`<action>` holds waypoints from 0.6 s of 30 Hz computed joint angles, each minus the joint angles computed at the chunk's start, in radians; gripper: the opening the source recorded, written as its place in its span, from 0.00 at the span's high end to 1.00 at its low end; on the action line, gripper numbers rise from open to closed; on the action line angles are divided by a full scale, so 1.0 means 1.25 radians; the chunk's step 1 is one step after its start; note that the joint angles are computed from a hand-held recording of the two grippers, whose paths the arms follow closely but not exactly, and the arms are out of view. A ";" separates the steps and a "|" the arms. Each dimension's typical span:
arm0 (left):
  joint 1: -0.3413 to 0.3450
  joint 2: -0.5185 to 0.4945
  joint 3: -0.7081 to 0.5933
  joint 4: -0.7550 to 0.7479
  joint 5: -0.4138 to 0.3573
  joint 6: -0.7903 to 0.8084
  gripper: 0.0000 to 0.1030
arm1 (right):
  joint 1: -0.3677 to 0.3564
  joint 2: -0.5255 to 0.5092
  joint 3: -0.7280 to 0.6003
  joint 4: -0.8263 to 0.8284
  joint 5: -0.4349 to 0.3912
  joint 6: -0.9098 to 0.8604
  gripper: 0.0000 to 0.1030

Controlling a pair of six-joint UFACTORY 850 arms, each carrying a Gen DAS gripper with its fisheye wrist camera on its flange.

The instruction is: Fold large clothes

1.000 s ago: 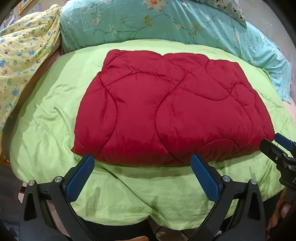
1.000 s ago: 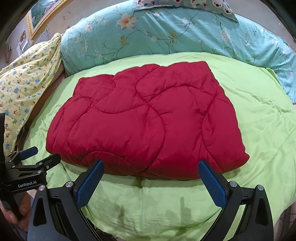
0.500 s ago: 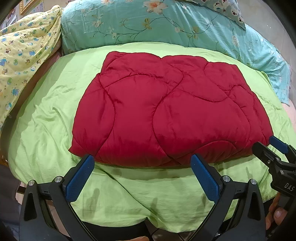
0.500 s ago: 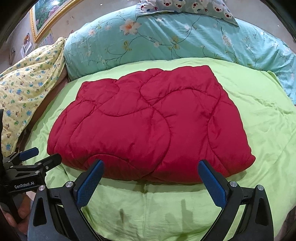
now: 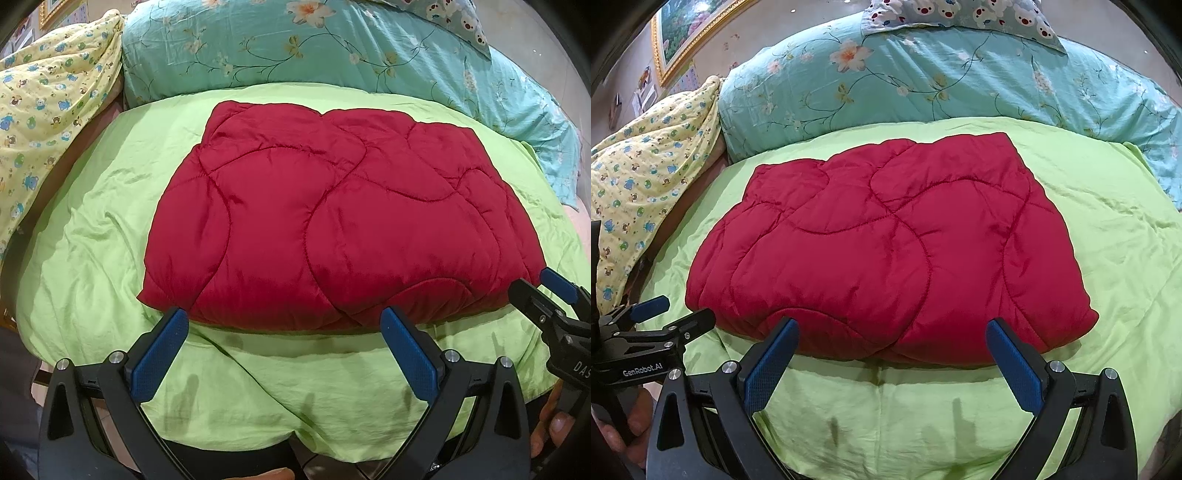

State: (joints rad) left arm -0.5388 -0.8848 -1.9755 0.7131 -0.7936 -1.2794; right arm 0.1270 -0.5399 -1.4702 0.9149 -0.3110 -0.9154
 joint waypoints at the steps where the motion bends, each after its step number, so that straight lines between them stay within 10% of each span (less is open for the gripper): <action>1: 0.000 0.001 0.002 0.000 0.002 0.001 0.00 | 0.000 0.000 0.000 0.000 0.000 0.000 0.01; 18: -0.002 0.001 0.001 0.000 0.001 0.001 0.00 | -0.001 0.001 -0.001 0.001 -0.002 -0.003 0.01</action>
